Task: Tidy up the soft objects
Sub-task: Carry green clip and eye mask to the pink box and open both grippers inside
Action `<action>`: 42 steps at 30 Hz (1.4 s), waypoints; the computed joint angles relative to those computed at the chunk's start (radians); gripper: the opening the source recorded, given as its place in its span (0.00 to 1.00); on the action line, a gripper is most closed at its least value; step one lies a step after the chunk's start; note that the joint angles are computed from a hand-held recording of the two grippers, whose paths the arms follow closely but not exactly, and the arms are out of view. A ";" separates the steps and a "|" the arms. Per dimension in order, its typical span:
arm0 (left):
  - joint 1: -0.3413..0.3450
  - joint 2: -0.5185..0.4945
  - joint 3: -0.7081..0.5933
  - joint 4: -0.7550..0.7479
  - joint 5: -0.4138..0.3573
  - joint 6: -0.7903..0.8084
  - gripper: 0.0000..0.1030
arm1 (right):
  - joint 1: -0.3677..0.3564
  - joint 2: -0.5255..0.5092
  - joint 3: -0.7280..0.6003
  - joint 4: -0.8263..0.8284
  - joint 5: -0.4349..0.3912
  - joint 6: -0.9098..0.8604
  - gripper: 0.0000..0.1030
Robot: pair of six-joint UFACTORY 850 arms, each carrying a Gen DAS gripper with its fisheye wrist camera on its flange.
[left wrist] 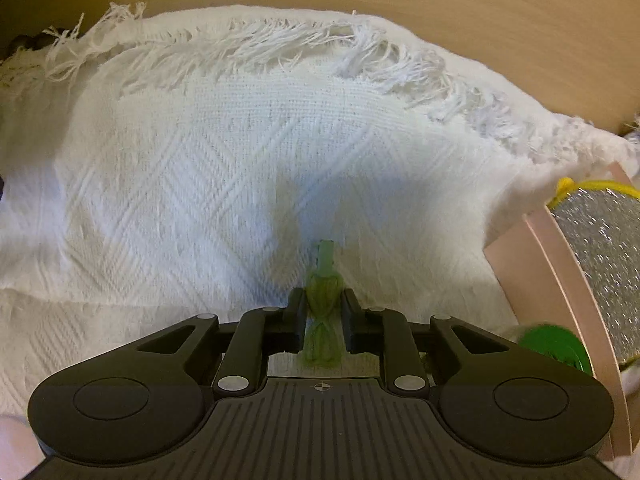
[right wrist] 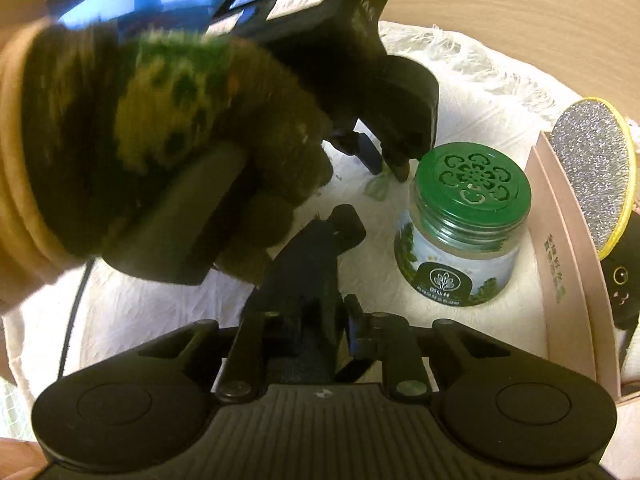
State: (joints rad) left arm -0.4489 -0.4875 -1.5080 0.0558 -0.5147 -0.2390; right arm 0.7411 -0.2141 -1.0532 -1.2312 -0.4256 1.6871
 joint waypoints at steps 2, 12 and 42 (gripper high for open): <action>0.014 0.026 0.030 -0.090 0.016 0.054 0.20 | 0.001 0.013 -0.002 0.064 -0.005 -0.064 0.16; 0.117 0.241 0.159 -0.477 0.081 0.361 0.20 | 0.018 0.081 -0.009 0.080 -0.073 -0.146 0.16; -0.104 0.318 0.113 -0.372 0.133 0.264 0.20 | 0.043 0.494 0.139 -0.216 -0.438 -0.077 0.16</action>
State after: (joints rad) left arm -0.5527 -0.1696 -1.3951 -0.3163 -0.3816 0.0254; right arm 0.7844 0.2795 -0.9143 -1.4476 -0.8633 1.6098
